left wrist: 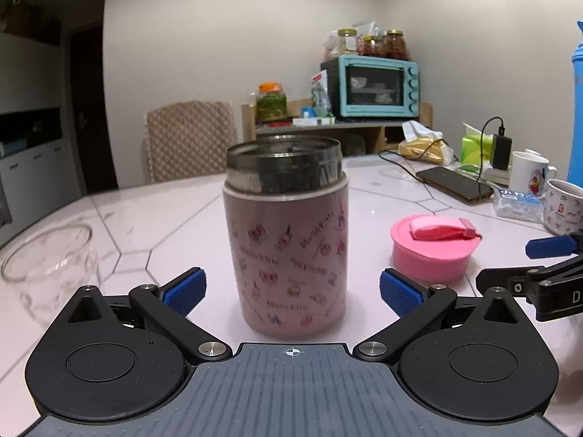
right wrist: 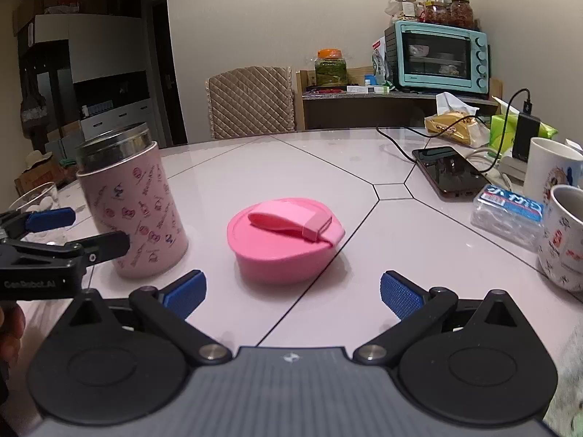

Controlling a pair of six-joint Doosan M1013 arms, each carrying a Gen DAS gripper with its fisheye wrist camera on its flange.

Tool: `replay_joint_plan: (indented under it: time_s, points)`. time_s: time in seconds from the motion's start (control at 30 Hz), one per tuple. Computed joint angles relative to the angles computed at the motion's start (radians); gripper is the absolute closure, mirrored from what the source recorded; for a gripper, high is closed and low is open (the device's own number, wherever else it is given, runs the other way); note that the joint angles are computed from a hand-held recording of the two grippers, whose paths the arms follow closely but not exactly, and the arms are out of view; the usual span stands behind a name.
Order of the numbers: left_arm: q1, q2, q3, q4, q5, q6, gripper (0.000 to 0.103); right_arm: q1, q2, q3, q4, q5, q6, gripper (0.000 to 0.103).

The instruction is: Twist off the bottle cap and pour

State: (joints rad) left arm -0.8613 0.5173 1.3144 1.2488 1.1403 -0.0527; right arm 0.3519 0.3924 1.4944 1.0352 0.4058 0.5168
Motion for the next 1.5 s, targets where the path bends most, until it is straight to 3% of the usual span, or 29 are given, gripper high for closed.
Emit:
replay_joint_plan:
  time_s: [0.6, 0.97, 1.5]
  points:
    - [-0.087, 0.024, -0.039, -0.010, 0.128, -0.076, 0.000, -0.030, -0.096, 0.127, 0.172, -0.003, -0.174, 0.000]
    - [-0.133, 0.023, -0.048, -0.006, 0.205, -0.096, 0.000, -0.037, -0.168, 0.212, 0.303, -0.018, -0.358, 0.000]
    - [-0.169, 0.014, -0.028, -0.013, 0.249, -0.123, 0.000, -0.038, -0.201, 0.255, 0.343, -0.019, -0.397, 0.000]
